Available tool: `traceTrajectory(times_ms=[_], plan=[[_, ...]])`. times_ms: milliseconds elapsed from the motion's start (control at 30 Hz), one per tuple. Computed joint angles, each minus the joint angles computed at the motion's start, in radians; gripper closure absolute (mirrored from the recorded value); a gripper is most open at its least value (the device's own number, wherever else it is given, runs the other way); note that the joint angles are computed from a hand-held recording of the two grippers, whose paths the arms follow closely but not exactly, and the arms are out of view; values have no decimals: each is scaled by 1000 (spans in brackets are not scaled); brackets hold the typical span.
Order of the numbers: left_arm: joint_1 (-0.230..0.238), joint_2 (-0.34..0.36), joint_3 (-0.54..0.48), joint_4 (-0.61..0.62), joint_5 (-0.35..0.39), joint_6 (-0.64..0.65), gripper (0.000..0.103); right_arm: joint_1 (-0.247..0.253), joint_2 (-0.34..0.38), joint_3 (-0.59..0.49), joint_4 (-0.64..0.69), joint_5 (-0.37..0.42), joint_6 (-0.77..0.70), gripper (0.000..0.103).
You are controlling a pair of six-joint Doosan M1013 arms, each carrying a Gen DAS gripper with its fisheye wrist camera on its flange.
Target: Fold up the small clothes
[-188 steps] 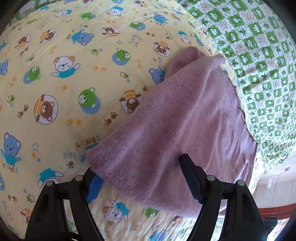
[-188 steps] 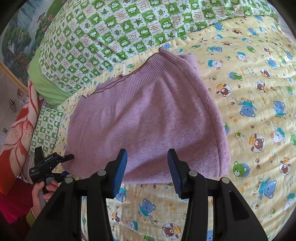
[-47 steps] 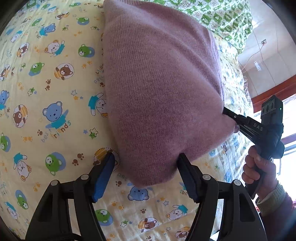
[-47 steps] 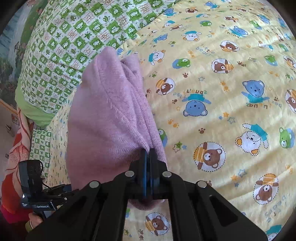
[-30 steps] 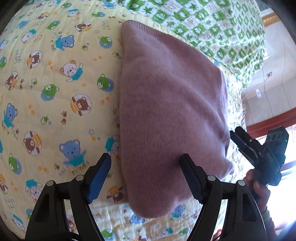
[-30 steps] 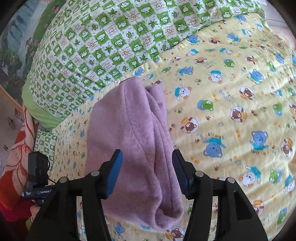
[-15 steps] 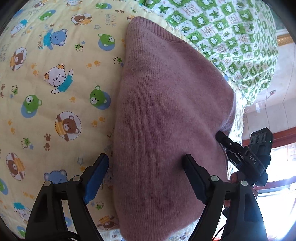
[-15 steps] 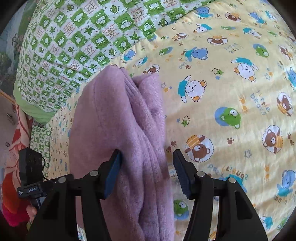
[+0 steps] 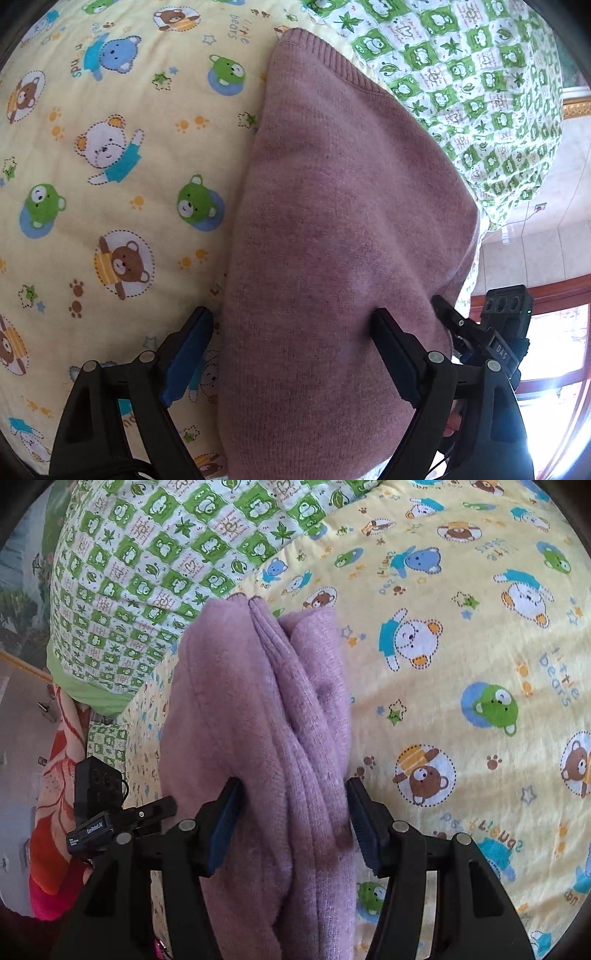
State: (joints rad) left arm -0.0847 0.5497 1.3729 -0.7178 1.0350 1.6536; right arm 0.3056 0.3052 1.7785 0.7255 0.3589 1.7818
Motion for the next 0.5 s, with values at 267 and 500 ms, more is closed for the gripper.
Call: traceTrajectory(times_ms=[267,500], plan=[[-14,-12,3,0,-18,48,54,6,9,28,284,-12,-230,62],[-5,-72,37,-23,-61,94,63,32,-24,42,513,-88,-427,69]])
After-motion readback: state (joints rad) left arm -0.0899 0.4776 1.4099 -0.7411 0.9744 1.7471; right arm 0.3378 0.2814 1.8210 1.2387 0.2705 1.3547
